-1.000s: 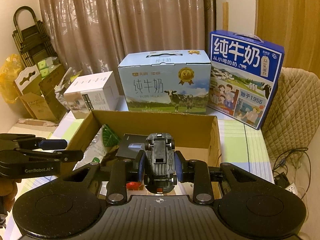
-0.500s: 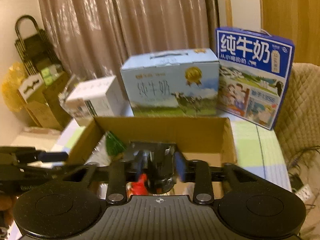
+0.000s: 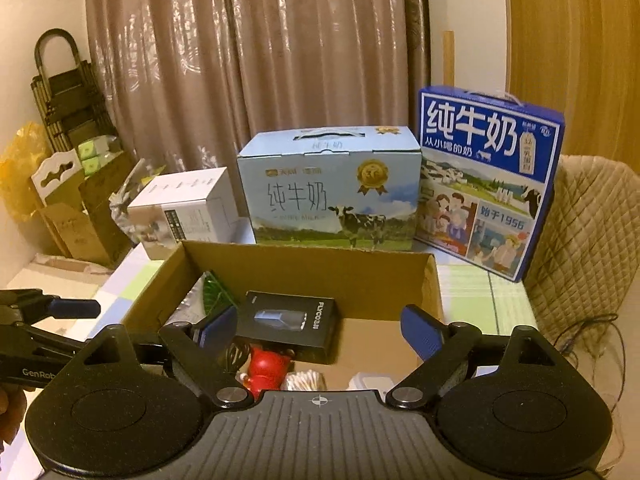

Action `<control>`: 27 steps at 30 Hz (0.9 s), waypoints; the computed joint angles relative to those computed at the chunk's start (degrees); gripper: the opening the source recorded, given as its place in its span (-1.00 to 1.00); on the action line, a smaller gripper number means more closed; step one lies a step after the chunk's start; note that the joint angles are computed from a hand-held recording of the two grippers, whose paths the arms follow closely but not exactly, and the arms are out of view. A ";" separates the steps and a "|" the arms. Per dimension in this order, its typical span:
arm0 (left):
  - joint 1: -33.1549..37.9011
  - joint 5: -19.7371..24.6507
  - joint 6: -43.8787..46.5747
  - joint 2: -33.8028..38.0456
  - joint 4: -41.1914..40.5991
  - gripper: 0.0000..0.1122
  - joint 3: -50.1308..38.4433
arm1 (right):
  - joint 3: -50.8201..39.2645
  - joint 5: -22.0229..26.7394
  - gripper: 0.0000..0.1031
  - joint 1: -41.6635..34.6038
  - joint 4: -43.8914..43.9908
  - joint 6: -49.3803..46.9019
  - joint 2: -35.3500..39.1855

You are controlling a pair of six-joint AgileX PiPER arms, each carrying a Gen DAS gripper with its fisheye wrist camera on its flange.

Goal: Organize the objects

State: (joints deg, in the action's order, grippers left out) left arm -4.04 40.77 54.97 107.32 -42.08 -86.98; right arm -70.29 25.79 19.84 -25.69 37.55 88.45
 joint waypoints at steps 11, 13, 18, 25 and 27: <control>2.72 1.03 1.55 -12.18 -2.37 0.82 9.33 | 0.28 13.60 0.67 5.70 -2.22 3.09 -8.94; 3.85 2.21 1.21 -14.79 -2.87 0.82 11.05 | 1.08 15.98 0.67 7.66 -3.19 4.50 -11.18; 7.01 3.83 1.28 -22.86 -3.41 0.82 17.46 | 4.27 21.26 0.67 14.31 -7.42 10.73 -17.22; 12.97 9.31 1.25 -33.54 -3.85 0.82 25.53 | 8.02 28.68 0.67 24.48 -12.81 19.76 -23.58; 15.18 11.64 2.07 -36.16 -4.45 0.82 27.49 | 8.94 30.99 0.67 27.59 -14.12 22.19 -25.05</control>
